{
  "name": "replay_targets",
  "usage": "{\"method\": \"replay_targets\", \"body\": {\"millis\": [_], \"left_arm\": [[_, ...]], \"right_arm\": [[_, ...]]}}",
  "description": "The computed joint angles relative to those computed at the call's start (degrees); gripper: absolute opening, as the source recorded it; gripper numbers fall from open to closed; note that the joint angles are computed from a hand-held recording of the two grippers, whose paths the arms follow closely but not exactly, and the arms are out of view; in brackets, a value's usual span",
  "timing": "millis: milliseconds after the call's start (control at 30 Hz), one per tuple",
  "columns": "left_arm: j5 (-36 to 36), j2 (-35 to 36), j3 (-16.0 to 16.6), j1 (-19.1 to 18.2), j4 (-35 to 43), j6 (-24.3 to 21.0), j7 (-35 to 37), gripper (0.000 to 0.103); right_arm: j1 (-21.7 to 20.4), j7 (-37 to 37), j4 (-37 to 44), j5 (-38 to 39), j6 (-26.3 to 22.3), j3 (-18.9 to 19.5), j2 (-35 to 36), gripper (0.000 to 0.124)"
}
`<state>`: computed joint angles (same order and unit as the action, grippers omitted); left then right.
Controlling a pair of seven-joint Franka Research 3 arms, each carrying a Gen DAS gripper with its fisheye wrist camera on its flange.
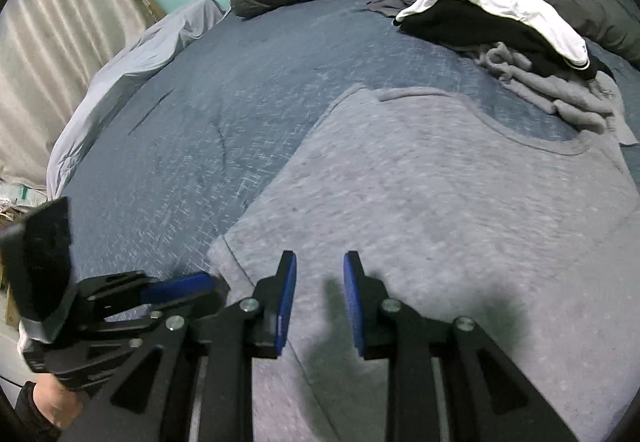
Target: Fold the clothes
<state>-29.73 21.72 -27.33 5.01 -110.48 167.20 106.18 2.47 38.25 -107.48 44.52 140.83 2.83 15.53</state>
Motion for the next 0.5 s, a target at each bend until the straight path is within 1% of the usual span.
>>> {"method": "replay_targets", "body": {"millis": [67, 100, 233, 300, 333, 367, 433, 500], "left_arm": [[2.4, 0.9, 2.1, -1.8, 0.8, -0.7, -2.5, 0.022], [3.3, 1.3, 2.6, -2.1, 1.1, -1.0, -3.4, 0.022], [1.5, 2.4, 0.1, 0.5, 1.6, 0.1, -2.7, 0.021], [1.2, 2.7, -0.4, 1.1, 1.7, 0.8, -3.1, 0.008], [1.2, 2.8, -0.6, 1.3, 1.6, 1.0, -3.2, 0.005], [1.0, 3.0, -1.1, 1.8, 1.6, 1.2, -3.2, 0.003], [-0.7, 3.5, -3.2, 3.8, 1.7, 1.8, -2.1, 0.003], [-0.7, 2.6, -3.5, 4.0, 0.7, 3.4, -2.2, 0.002]], "right_arm": [[-0.5, -0.5, -0.6, 0.7, -0.4, -0.1, -0.9, 0.024], [-0.7, -0.8, -0.8, 1.0, -0.6, -0.2, -1.2, 0.024], [-1.3, -1.7, -1.1, 2.1, -1.4, -0.6, -1.5, 0.024], [-1.4, -1.5, -1.2, 2.3, -1.7, -0.8, -1.4, 0.024], [-1.5, -1.3, -1.2, 2.4, -1.9, -0.9, -1.3, 0.024], [-1.6, -1.0, -1.2, 2.6, -2.2, -1.0, -1.2, 0.024], [-1.7, -0.3, -1.3, 2.7, -2.4, -1.1, -1.0, 0.024], [-1.8, 0.0, -1.3, 2.9, -2.5, -1.2, -0.9, 0.024]]}}
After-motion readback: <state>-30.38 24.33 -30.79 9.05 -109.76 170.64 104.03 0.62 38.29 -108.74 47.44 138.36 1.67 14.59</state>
